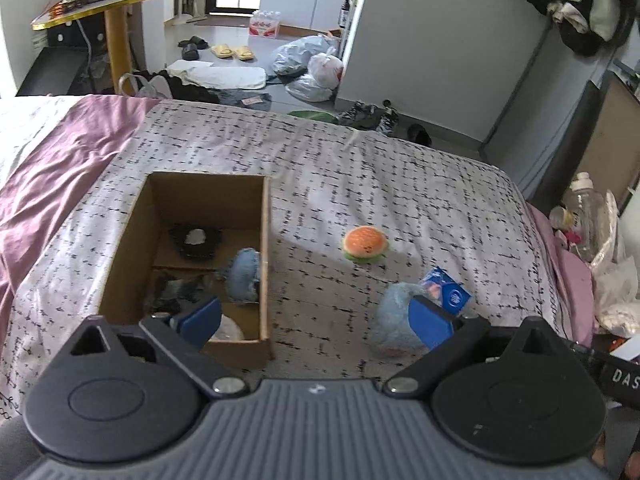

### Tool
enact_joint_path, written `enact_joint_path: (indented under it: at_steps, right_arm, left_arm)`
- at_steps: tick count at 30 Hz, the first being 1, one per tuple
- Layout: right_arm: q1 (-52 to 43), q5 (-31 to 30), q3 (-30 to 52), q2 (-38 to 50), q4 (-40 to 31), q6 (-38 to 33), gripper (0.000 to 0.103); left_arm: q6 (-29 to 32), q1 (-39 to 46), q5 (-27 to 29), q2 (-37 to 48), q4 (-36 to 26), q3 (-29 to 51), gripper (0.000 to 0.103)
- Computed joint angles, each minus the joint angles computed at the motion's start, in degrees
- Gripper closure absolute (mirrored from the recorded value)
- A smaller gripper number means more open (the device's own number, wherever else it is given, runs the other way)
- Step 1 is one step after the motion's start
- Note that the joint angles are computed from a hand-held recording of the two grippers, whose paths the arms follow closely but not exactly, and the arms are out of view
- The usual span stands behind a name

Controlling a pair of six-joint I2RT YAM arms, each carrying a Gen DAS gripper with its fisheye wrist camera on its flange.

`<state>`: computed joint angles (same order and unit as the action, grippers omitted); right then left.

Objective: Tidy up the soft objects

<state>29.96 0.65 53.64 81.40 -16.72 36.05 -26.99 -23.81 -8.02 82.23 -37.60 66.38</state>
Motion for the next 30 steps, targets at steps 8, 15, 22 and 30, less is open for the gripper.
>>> enact_joint_path:
  at_steps: [8,15,22,30]
  right_arm:
    - [-5.3,-3.2,-0.7,0.5,0.5,-3.1,0.007]
    - [-8.3,-5.3,1.5,3.8,1.0,-4.4,0.007]
    - [-10.8,-6.8,5.9,10.4,-0.9,-10.9,0.008]
    - [-12.8,-8.0,7.7,17.8,0.0,-21.1,0.02]
  left_arm:
    - [-3.2,-3.5,-2.3,4.6,0.1,3.8,0.004]
    - [-3.4,-5.7,-4.1,11.0,0.6,8.9,0.004]
    - [-2.1,-5.8,-2.7,19.8,-1.2,16.6,0.006]
    - [-1.3,-3.8,-0.6,29.8,-1.4,24.6,0.007]
